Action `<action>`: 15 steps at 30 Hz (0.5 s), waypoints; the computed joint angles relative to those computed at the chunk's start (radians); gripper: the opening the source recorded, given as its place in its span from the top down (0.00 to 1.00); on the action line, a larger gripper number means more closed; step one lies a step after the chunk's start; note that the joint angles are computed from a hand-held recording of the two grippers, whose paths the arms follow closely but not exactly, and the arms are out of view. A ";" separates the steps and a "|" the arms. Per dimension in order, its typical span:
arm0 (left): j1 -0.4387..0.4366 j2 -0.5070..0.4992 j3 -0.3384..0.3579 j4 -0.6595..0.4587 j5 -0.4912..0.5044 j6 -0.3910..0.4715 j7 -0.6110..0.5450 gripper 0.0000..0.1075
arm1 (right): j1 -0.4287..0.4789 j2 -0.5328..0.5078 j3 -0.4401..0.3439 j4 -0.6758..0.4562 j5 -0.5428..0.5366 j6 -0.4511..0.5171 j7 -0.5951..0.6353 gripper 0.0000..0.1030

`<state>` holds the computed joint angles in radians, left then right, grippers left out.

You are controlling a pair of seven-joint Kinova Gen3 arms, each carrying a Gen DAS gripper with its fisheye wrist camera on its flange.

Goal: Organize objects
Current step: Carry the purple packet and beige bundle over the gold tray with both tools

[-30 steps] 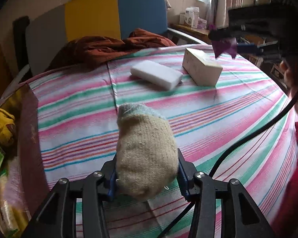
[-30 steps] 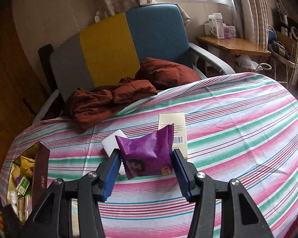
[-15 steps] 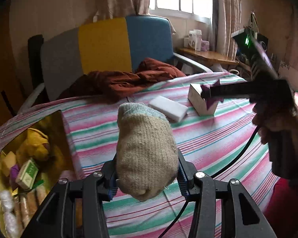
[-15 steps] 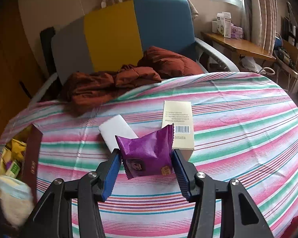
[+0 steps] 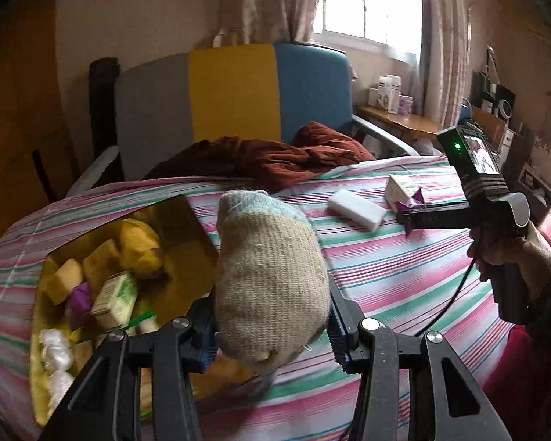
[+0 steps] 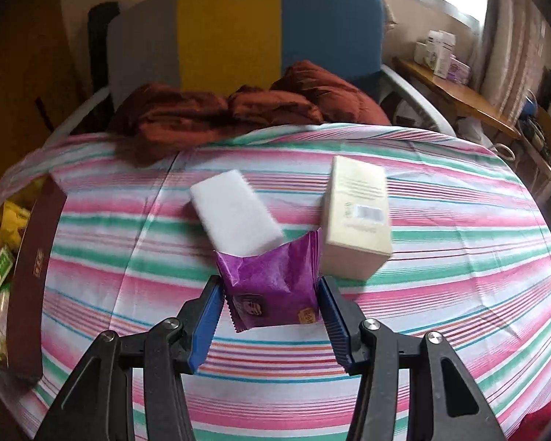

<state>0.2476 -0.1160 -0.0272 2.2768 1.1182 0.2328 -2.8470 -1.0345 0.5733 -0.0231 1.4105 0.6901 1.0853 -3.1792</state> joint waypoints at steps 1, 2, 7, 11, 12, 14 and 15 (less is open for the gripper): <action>-0.008 -0.008 -0.017 0.005 0.005 0.010 -0.015 0.55 | 0.003 0.005 -0.007 -0.017 -0.004 0.001 0.018 0.49; -0.019 -0.013 -0.032 0.008 0.007 0.019 -0.026 0.55 | 0.002 0.006 -0.009 -0.025 -0.005 -0.004 0.026 0.49; -0.090 -0.031 -0.098 0.027 0.016 0.052 -0.064 0.55 | -0.018 0.049 -0.023 -0.147 -0.025 0.010 0.138 0.49; -0.168 -0.034 -0.140 0.044 0.044 0.092 -0.110 0.55 | -0.059 0.103 -0.013 -0.282 -0.046 0.036 0.240 0.49; -0.193 -0.033 -0.152 0.046 0.046 0.105 -0.119 0.55 | -0.074 0.121 -0.009 -0.327 -0.051 0.049 0.267 0.49; -0.240 -0.031 -0.163 0.049 0.046 0.128 -0.128 0.55 | -0.096 0.145 0.001 -0.389 -0.067 0.053 0.304 0.49; -0.265 -0.029 -0.170 0.050 0.043 0.138 -0.130 0.55 | -0.108 0.157 0.002 -0.422 -0.075 0.049 0.327 0.49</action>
